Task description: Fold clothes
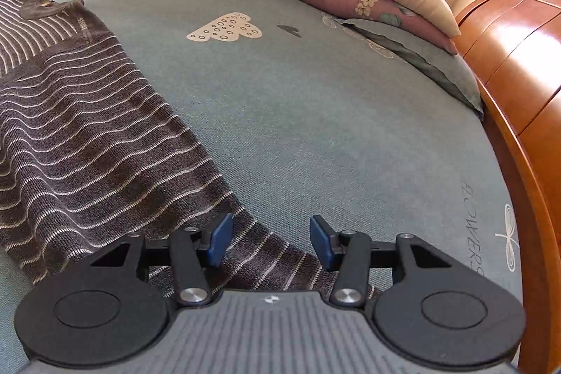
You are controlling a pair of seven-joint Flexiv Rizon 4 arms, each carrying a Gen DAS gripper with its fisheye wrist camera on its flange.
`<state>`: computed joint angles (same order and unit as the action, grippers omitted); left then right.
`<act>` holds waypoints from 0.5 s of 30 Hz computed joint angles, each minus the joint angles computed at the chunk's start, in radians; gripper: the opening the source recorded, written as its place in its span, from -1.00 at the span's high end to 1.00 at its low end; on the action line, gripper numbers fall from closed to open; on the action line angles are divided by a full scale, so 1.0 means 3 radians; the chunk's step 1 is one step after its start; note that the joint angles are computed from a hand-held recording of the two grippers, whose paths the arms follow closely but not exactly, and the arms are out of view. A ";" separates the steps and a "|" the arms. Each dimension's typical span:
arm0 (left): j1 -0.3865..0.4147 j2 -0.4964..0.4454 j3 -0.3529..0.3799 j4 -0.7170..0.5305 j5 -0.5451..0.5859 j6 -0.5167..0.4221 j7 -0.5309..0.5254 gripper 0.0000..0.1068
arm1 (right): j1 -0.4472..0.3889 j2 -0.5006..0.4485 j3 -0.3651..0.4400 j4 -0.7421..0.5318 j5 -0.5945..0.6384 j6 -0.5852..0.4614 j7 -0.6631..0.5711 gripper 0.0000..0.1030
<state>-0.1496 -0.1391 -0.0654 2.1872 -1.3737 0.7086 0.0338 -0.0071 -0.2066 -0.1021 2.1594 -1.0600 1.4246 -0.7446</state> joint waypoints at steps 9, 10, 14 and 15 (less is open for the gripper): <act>-0.0027 0.0009 -0.0004 0.0023 -0.0046 0.0038 0.0089 -0.88 | 0.0257 -0.0022 -0.0190 0.0073 0.0370 0.0210 -0.0119 0.86; -0.0026 0.0007 -0.0004 0.0021 -0.0046 0.0036 0.0085 -0.88 | 0.0313 -0.0005 -0.0277 0.0068 0.0076 0.0156 0.0077 0.87; -0.0030 0.0011 -0.0005 0.0030 -0.0064 0.0045 0.0117 -0.88 | 0.0278 -0.0025 -0.0329 -0.0074 -0.0623 -0.0061 0.0651 0.90; -0.0032 0.0011 -0.0006 0.0033 -0.0071 0.0049 0.0132 -0.88 | 0.0244 -0.0049 -0.0328 -0.0121 -0.0735 -0.0065 0.0791 0.90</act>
<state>-0.1593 -0.1357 -0.0671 2.1971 -1.3951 0.7234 0.0733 0.0662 -0.2215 -0.2006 2.1231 -1.2805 1.4049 -0.5072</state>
